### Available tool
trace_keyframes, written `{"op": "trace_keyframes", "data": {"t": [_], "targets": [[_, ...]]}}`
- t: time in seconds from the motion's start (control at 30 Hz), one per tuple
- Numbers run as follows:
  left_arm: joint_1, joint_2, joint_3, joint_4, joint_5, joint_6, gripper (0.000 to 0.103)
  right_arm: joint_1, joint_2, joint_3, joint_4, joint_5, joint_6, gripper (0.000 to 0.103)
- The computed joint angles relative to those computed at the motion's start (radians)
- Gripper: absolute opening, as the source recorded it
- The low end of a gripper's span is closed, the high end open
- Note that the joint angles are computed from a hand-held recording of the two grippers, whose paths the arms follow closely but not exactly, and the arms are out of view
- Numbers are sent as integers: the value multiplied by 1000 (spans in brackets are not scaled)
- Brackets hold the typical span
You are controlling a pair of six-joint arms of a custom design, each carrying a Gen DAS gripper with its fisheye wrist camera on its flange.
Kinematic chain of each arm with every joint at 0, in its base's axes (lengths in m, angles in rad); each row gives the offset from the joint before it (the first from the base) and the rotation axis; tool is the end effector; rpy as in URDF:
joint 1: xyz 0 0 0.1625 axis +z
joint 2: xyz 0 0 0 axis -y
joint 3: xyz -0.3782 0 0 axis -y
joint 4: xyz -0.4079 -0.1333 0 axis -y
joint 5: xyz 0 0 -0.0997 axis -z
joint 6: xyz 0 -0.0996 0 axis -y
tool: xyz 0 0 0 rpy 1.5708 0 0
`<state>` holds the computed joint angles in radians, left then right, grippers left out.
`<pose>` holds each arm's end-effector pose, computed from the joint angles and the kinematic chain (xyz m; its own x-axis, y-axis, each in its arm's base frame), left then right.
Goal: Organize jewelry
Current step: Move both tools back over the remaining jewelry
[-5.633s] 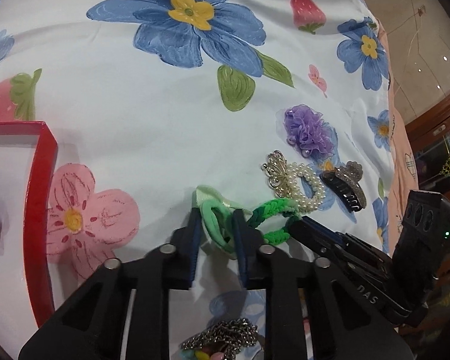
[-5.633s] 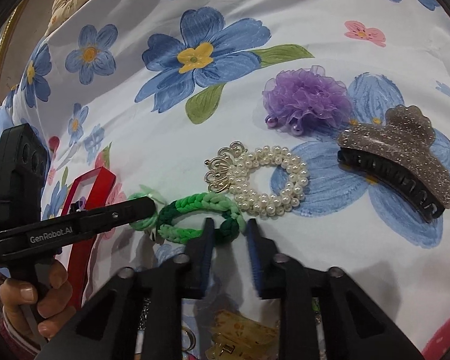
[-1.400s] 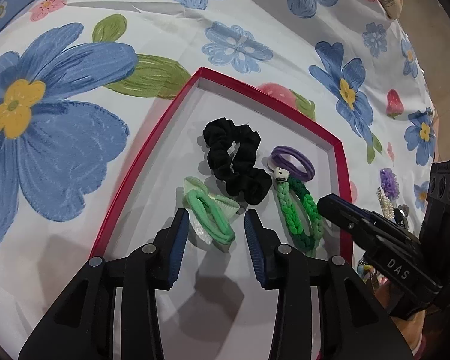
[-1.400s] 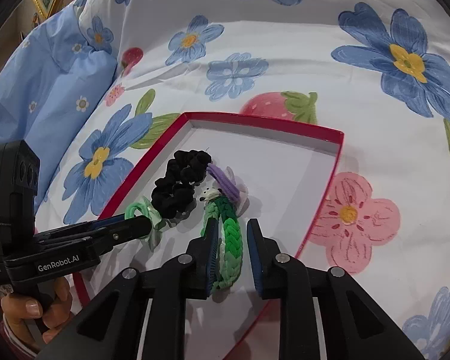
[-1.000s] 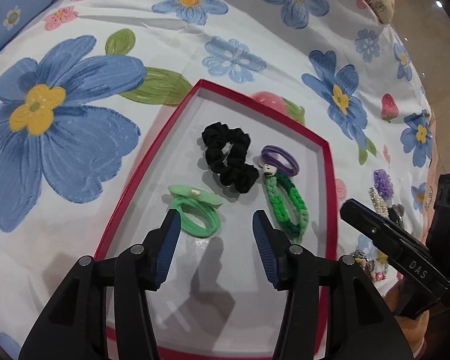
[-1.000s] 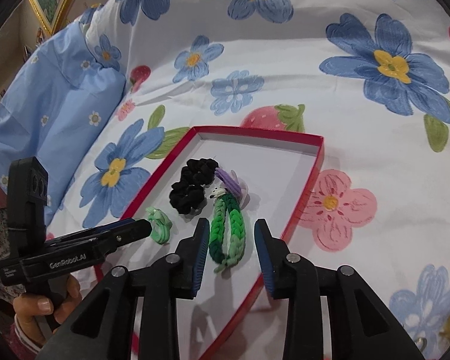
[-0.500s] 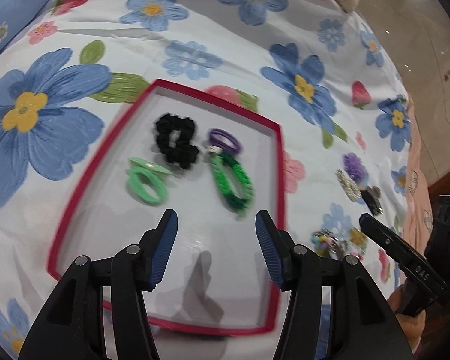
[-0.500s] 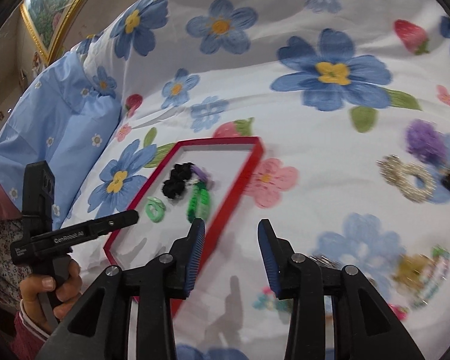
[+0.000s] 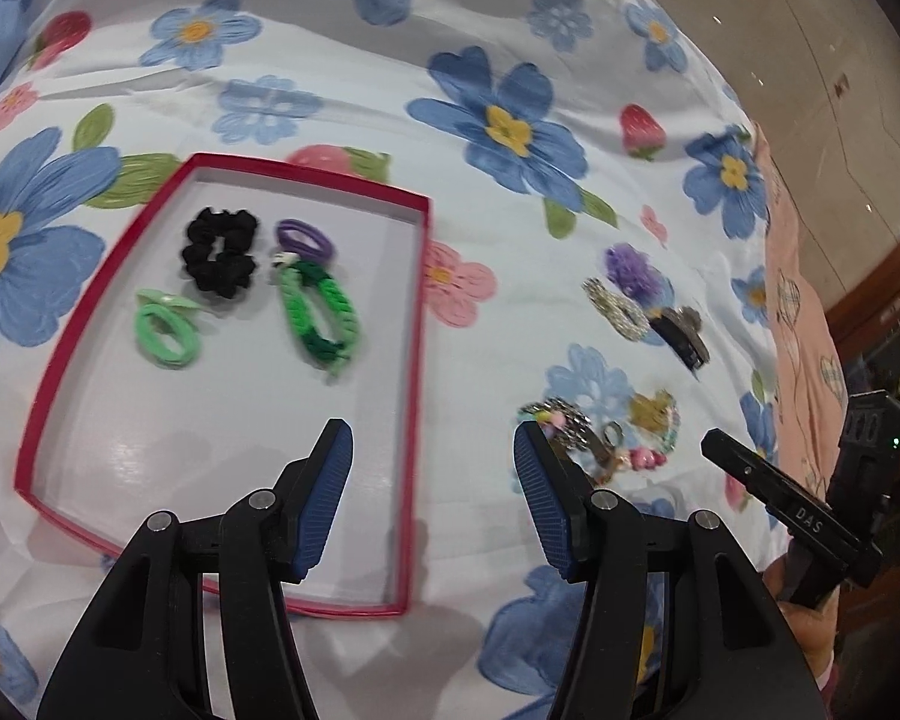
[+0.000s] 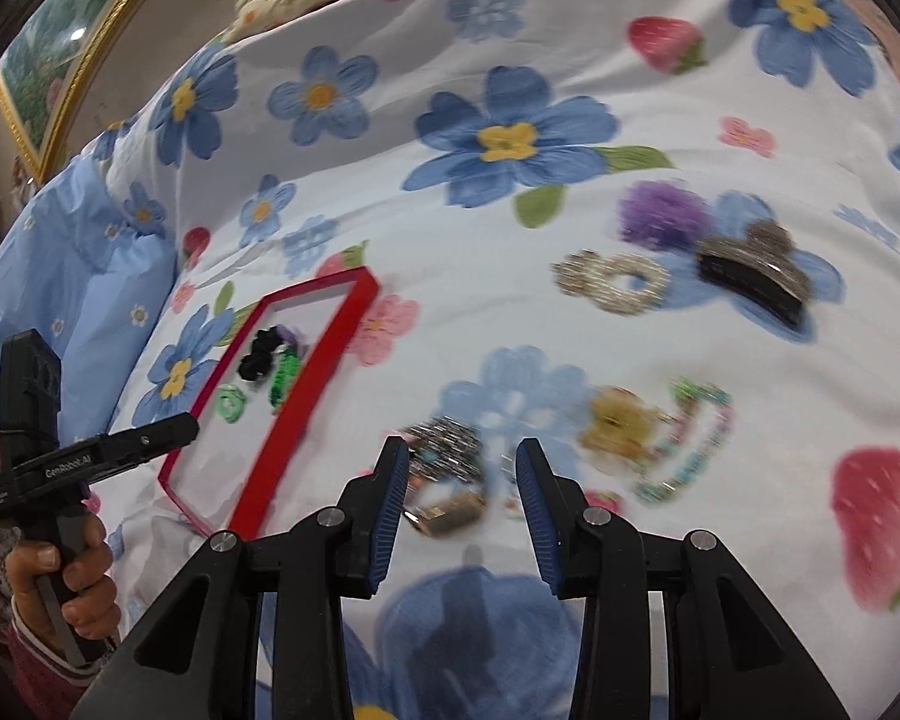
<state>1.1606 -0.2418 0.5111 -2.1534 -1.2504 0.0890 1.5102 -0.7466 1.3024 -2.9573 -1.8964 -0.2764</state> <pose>-0.2017 -0.8767 0.0853 -0.8718 0.3659 -0.3258 0.4587 0.8432 -0.2804 0.0552 -0.7658 0.2141 -0.9072 0.0983 0.4090 -0.2149 0.7276 -0.6515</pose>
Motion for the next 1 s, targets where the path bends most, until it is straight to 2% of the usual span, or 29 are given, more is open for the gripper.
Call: {"op": "trace_keyframes", "data": {"t": [0.3, 0.47, 0.9, 1.0], "targets": [[-29, 11, 25, 14, -6, 51, 55, -36, -78, 116, -81, -8, 23, 42], [-38, 38, 3, 40, -10, 72, 55, -52, -93, 142, -99, -6, 31, 42], [-38, 146, -132, 143, 0, 66, 55, -73, -76, 103, -74, 1, 31, 43], [-36, 151, -133, 151, 5, 71, 55, -72, -50, 66, -57, -6, 7, 50]]}}
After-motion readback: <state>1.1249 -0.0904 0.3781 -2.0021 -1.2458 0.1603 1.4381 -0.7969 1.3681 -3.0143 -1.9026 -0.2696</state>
